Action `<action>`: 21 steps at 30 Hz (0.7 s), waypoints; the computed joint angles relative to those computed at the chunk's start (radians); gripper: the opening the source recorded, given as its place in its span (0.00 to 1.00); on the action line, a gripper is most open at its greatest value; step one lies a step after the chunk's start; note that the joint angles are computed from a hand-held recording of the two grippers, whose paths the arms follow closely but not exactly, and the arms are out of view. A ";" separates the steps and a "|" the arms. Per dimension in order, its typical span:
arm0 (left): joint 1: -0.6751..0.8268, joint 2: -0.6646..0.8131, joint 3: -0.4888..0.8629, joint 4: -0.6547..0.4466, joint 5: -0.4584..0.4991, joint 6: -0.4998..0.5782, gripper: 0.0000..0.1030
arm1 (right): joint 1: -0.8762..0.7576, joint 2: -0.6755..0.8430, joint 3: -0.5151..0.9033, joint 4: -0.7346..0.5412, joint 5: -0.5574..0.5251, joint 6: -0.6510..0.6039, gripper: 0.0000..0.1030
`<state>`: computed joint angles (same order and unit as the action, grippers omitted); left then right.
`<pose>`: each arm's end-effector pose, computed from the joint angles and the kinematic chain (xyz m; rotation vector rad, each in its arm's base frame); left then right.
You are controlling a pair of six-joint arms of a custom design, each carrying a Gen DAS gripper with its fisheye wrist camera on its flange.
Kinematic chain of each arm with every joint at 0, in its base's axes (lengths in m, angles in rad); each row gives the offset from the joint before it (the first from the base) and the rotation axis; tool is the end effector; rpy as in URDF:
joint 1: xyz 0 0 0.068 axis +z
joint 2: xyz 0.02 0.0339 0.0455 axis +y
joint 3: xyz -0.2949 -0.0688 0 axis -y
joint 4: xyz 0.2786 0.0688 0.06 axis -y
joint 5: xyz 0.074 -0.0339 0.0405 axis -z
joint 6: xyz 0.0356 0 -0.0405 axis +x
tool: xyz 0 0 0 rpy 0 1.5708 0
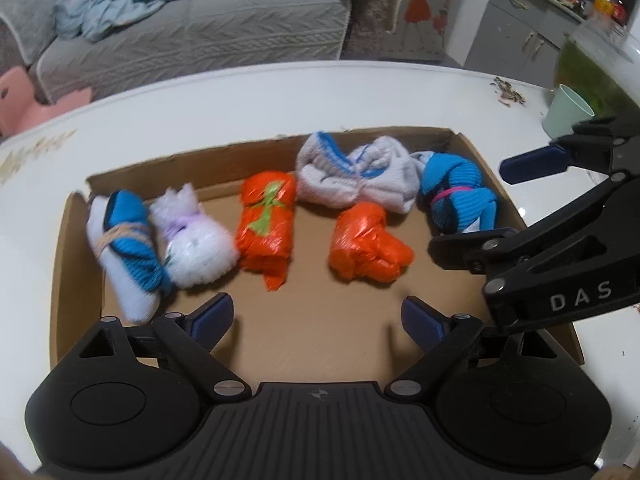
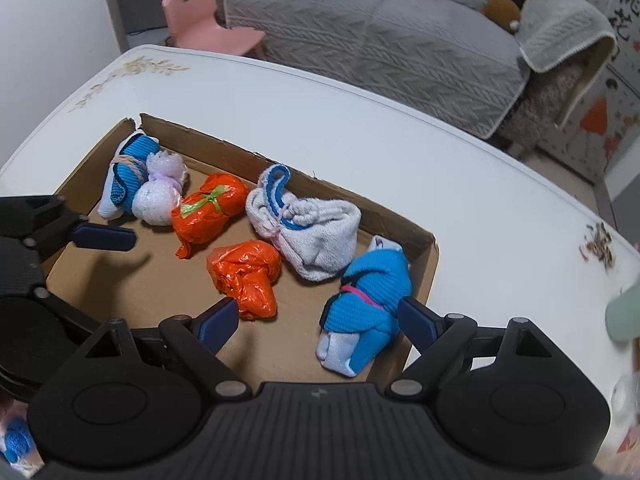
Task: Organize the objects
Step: 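Lower both bundles into the box beside the row and open both grippers, then withdraw both open tools from the box back over the pile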
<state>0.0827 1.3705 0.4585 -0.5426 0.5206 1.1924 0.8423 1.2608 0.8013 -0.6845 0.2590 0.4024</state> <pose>0.1923 -0.0018 0.1148 1.4577 2.2725 -0.4843 0.1741 0.1814 0.2259 -0.5045 2.5991 0.0543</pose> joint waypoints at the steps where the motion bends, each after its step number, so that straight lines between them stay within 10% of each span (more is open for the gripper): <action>1: 0.011 0.008 0.008 -0.005 0.003 0.006 0.91 | 0.003 0.002 0.002 -0.004 0.003 0.014 0.83; 21: 0.392 0.121 0.214 -0.345 0.066 0.377 0.91 | 0.152 -0.085 -0.007 -0.122 0.070 0.180 0.88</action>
